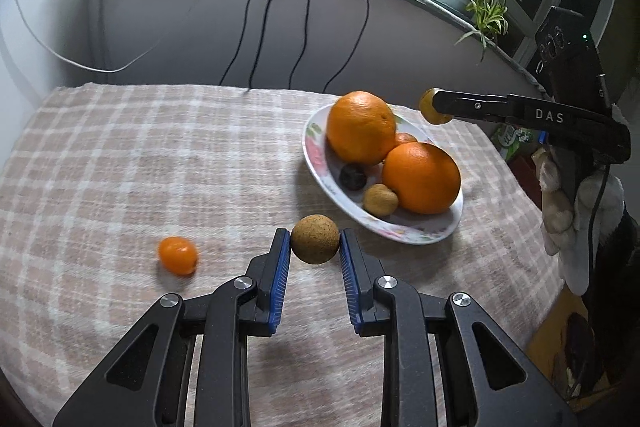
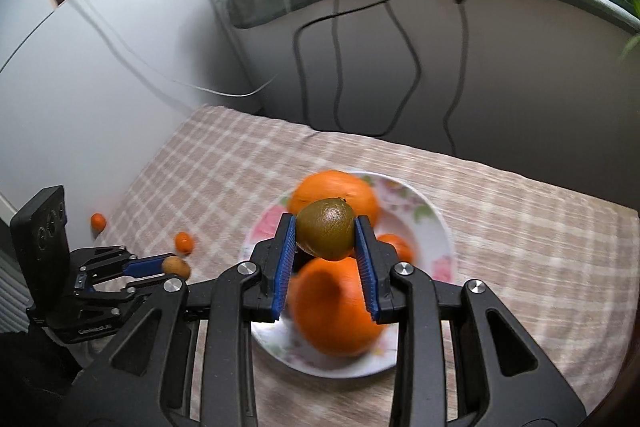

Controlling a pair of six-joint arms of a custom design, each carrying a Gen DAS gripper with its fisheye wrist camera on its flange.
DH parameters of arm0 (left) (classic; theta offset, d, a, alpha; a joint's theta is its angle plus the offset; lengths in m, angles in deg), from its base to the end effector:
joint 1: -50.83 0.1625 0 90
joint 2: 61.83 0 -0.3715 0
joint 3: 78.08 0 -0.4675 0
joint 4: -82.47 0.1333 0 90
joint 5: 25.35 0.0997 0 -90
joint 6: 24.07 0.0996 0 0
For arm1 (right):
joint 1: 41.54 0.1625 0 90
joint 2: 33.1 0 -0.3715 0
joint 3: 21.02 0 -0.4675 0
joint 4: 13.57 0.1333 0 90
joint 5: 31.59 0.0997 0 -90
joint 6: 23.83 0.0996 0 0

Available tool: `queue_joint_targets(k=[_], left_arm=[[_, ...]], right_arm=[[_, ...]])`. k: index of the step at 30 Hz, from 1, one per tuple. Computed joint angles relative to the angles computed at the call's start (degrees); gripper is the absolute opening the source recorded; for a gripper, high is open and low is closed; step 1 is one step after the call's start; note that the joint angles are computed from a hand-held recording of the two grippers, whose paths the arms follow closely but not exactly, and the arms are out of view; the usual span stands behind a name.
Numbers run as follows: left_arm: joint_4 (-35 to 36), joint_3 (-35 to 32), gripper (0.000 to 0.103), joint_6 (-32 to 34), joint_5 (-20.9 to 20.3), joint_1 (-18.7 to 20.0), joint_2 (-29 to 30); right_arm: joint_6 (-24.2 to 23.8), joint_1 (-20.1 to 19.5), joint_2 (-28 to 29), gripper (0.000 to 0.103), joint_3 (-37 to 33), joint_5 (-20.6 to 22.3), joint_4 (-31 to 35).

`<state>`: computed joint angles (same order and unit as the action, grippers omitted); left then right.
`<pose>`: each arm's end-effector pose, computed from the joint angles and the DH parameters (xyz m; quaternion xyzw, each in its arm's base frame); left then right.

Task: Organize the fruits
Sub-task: 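Carry the small brown fruit with the left gripper while the right carries the kiwi to the plate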

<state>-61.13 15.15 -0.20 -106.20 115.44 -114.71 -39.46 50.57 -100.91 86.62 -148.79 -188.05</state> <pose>-0.1654 -0.6964 0.0832 0.4043 0.9039 -0.1160 0.0777 0.1110 -0.6288 0.2141 0.0504 -0.9021 0.3410 0.2595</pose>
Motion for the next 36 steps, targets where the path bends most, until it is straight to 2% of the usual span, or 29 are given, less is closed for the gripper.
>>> queue_joint_targets(k=[14,36], left_arm=[[0.18,-1.46,0.024,0.21,0.24,-1.53,2.22],[1.31,-4.01,0.024,0.28,1.51,-2.38,5.28]], right_arm=[[0.95,-3.44,-3.3,0.031,2.81,-0.59,-0.91],[2.09,-5.51,-4.74,0.031,4.1,0.46,-0.14]])
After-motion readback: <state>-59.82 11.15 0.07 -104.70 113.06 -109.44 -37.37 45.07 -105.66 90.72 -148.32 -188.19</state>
